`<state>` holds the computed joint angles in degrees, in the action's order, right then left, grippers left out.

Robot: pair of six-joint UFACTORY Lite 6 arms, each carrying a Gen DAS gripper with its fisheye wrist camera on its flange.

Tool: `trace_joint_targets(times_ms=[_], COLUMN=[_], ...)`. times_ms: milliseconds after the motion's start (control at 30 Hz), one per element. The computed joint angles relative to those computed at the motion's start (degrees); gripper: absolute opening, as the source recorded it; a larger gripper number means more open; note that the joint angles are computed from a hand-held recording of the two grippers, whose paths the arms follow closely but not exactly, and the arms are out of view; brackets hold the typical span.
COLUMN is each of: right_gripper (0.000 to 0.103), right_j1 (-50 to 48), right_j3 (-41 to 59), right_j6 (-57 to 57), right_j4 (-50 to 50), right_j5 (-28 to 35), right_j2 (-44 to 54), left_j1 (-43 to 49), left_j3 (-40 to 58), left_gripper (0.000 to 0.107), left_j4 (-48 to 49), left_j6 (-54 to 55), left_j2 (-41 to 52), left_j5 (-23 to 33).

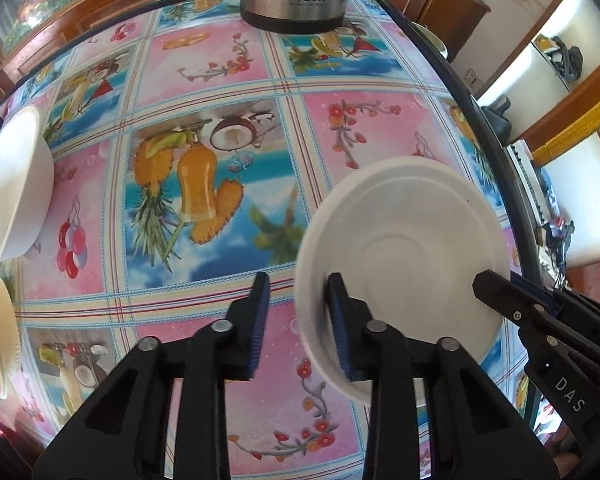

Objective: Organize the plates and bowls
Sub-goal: 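Lift the white plate with the left gripper and carry it toward the green basin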

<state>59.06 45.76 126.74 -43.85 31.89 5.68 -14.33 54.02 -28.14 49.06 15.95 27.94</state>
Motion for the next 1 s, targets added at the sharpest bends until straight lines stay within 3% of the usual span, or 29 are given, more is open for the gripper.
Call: trace_joint_targets(times_ms=[67, 533, 1000], right_gripper=[0.011, 0.011, 0.011], right_j1=[0.0, 2.6, 6.8], right_j3=[0.5, 3.9, 23.0], right_j6=[-0.9, 1.5, -6.2], right_j4=[0.5, 0.5, 6.7], right_j5=[0.2, -1.1, 1.6], right_j2=[0.5, 3.2, 17.1], left_j1=[-0.1, 6.5, 25.7], left_j3=[0.3, -4.1, -6.3], left_gripper=[0.018, 0.017, 0.017], left_j4=[0.2, -1.3, -0.4], left_j6=[-0.1, 6.8, 19.8], left_j2=[0.6, -5.0, -9.5], left_j5=[0.7, 3.4, 9.1])
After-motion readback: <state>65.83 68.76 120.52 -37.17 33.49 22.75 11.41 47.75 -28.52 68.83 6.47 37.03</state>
